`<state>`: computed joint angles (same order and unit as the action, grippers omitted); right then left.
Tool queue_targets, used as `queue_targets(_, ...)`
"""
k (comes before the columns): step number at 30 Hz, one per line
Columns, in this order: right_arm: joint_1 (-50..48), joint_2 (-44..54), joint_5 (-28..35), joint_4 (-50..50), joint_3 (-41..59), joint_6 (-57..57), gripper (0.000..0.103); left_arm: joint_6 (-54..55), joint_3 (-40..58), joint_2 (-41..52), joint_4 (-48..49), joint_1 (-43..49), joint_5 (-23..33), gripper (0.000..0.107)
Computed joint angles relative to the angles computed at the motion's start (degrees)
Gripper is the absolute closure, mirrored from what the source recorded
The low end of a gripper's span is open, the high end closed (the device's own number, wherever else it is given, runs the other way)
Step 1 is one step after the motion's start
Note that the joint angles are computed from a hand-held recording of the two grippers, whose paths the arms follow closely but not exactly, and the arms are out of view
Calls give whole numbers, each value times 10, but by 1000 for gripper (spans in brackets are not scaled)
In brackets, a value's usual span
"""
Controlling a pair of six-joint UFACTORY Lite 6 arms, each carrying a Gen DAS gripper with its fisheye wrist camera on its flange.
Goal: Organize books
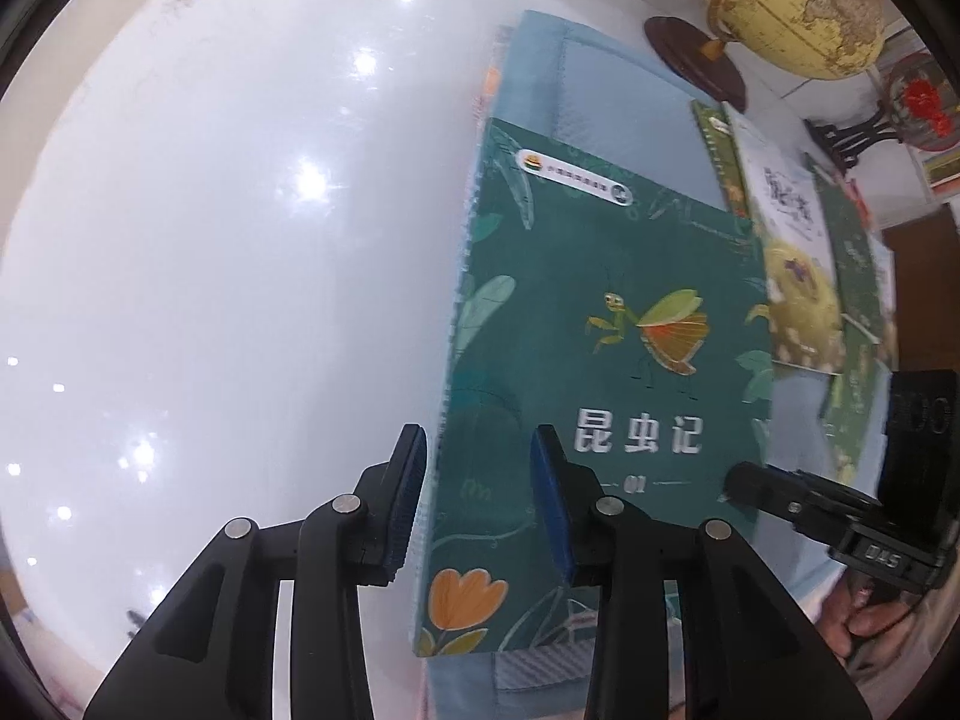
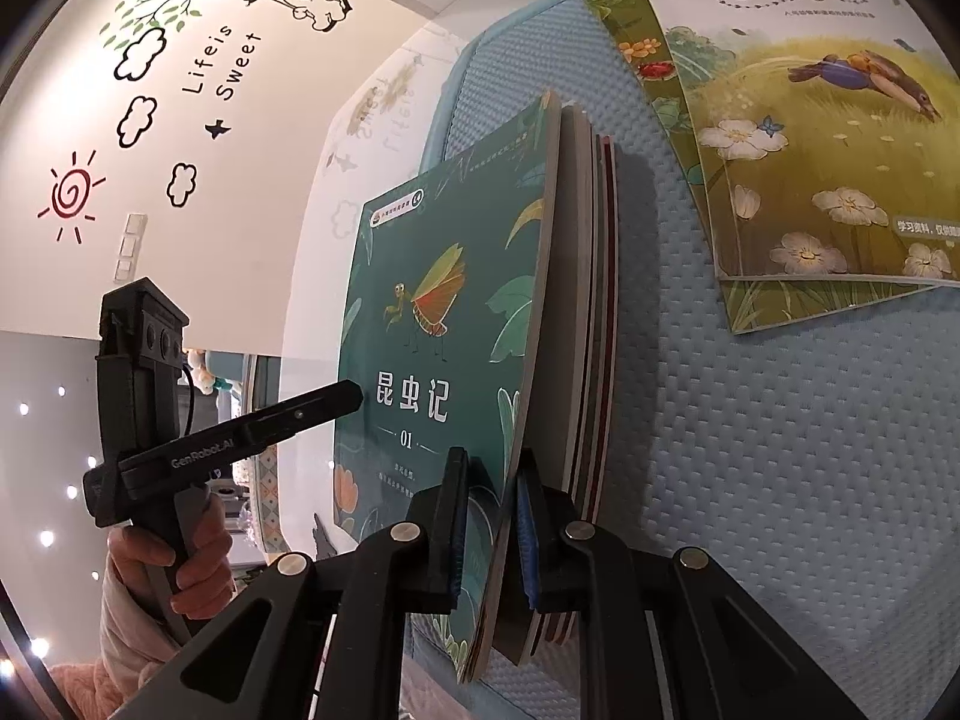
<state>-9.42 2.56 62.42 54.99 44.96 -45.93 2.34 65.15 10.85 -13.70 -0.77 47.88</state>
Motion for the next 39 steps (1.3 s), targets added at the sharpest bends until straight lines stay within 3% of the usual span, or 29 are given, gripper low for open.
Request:
queue_targets(3,-22,4,15,-12,5,3,82,-42,-2,-12,33,-13,-4,71)
queue_targets(7,-60,-15,29,-42,17,3,37,-90,-9,-37,65,-28,-3,60)
queue_targets(8,-72,-24,30,-50,16,1,36,-101,-9,-40,71,-33,-3,56)
queue_targets(10,-104,-23,52,-54,22,-11,36,-129,-9,-52,87,-48,-7,39)
queue_targets(12,-148,-16,72,-70,31,-18,36,-162,-6,-65,103,-68,-11,35)
queue_targets(19,-322,61,136,-128,115,-49,36,-234,83,-12,124,-188,-5,35)
queue_targets(24,-401,137,157,-170,226,-63,36,-281,194,87,140,-270,-23,35)
queue_targets(29,-393,213,130,-168,348,-53,36,-300,376,264,129,-315,-25,35)
queue_targets(33,-355,263,99,-144,406,-33,36,-326,538,403,158,-335,26,35)
queue_targets(37,-302,321,60,-150,449,1,36,-330,633,483,144,-331,65,31)
queue_targets(39,-291,343,51,-167,462,21,33,-339,611,473,141,-330,40,30)
